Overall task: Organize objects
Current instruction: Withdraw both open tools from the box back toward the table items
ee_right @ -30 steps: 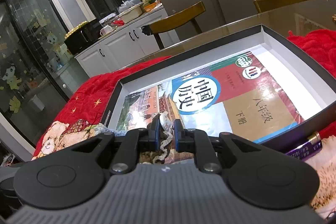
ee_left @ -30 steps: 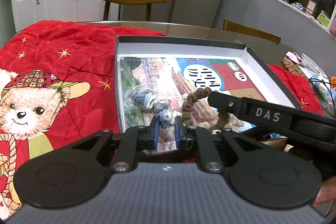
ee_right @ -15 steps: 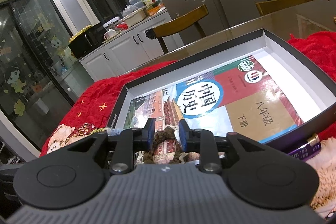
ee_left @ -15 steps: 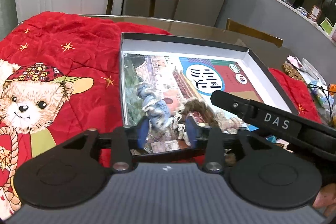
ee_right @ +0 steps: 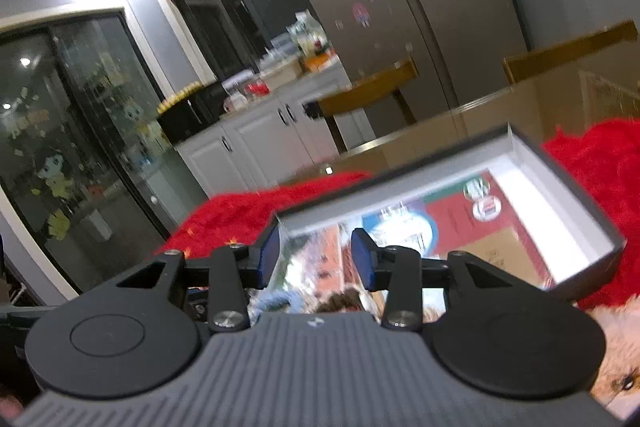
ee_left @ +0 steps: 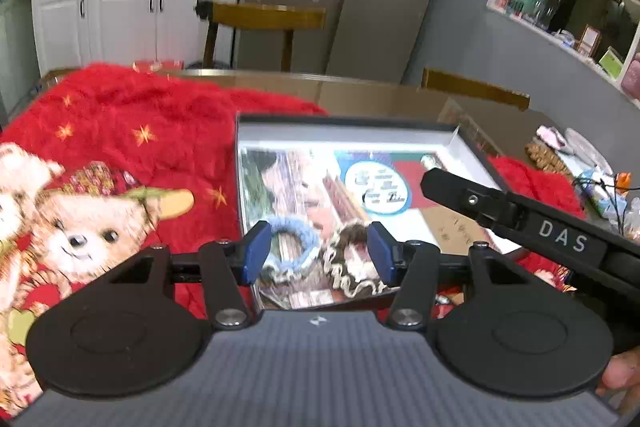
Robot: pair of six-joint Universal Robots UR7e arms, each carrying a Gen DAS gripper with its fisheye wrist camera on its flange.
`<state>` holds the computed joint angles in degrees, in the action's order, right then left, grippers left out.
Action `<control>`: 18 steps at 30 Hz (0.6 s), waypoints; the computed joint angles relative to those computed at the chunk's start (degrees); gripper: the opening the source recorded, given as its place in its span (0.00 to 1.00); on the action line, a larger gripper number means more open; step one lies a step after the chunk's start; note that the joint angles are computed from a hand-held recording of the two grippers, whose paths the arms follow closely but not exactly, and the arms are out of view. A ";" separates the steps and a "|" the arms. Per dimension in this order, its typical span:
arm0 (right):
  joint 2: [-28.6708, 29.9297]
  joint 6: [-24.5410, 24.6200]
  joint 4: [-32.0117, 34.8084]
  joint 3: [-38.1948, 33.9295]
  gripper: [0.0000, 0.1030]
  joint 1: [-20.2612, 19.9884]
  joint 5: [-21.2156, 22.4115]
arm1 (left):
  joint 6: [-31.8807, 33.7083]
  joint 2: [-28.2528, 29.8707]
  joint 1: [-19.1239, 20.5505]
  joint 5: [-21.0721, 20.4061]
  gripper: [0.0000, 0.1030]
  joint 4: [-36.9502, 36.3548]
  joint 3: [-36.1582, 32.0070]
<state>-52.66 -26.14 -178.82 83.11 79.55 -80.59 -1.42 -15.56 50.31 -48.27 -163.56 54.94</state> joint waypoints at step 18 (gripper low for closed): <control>-13.34 0.59 -9.82 13.19 0.68 -2.05 8.37 | 12.08 -13.19 -10.12 5.25 0.72 -29.35 24.65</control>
